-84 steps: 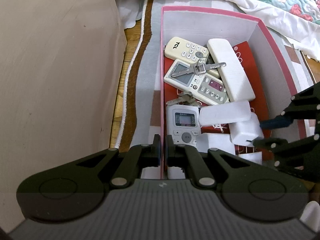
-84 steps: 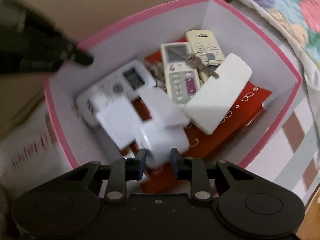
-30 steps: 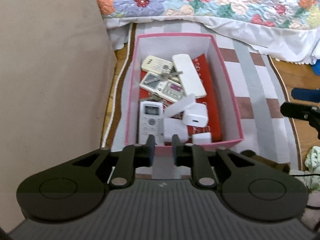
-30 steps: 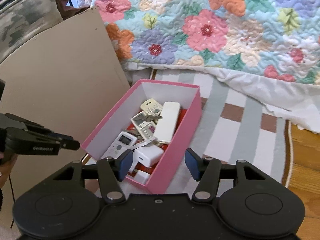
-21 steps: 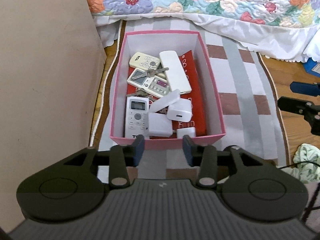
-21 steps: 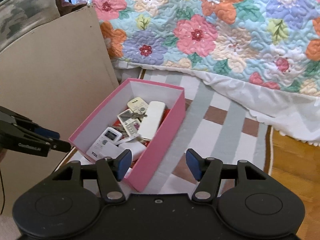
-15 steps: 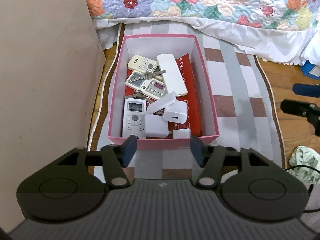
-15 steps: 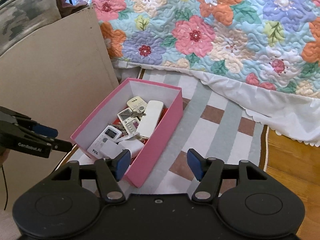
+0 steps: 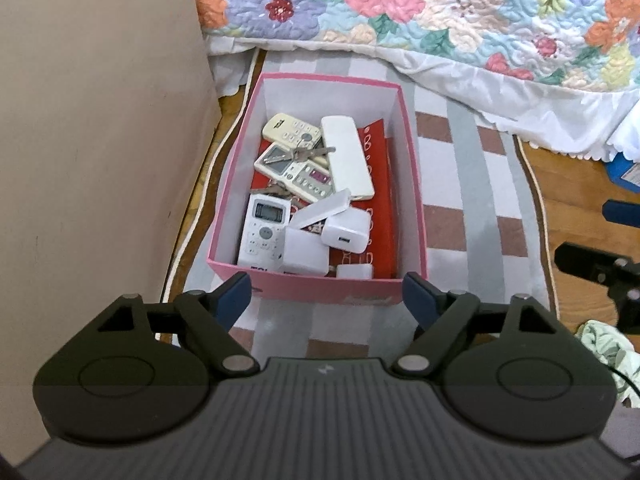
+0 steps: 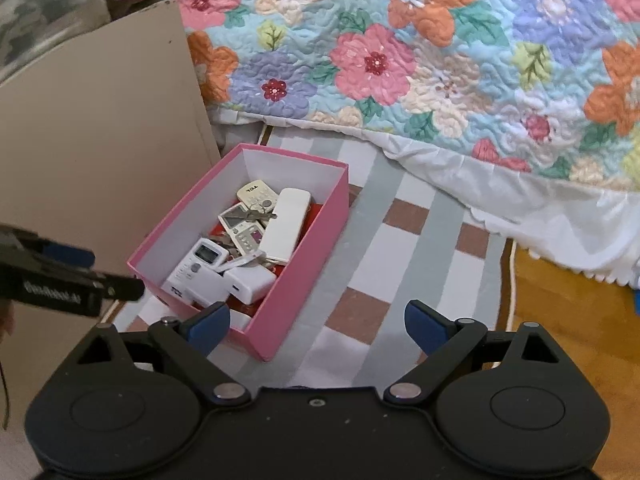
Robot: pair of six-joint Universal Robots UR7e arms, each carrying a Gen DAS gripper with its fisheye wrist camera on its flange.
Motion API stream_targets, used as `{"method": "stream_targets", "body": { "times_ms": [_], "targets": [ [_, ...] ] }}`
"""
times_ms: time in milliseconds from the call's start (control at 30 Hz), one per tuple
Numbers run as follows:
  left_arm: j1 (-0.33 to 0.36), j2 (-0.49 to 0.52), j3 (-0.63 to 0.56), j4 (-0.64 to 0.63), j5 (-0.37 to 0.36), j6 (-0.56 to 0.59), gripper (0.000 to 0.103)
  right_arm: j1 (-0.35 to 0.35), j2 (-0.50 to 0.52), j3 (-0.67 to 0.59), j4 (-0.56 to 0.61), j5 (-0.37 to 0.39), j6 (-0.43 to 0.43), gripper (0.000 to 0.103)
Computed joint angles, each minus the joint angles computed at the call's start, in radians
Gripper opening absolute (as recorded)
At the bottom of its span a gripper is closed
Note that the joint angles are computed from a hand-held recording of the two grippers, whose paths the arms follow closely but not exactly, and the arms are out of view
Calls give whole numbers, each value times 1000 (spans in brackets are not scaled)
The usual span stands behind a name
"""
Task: Organize rigid objects
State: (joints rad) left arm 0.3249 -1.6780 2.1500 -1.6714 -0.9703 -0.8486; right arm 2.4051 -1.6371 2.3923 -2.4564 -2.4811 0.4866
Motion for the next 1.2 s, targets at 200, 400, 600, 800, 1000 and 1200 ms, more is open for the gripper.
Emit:
{"method": "stream_targets", "body": {
  "times_ms": [200,400,600,800,1000,1200],
  "targets": [
    [-13,8,4,38,39,-18,91,-10,-9,4,29,20,77,96],
    [-19,24,-8,69,39,-17,92,-12,-37,11,82,11,127,96],
    [4,57,-23,108,19,-19,92,-25,-49,21,109,25,109,96],
    [22,79,-22,102,-10,-10,92,-35,-89,38,132,14,149,96],
    [23,103,-32,129,-16,-3,92,-35,-84,33,159,2,163,96],
    [19,116,-42,153,-11,1,92,-21,-69,24,176,-21,157,96]
  ]
}}
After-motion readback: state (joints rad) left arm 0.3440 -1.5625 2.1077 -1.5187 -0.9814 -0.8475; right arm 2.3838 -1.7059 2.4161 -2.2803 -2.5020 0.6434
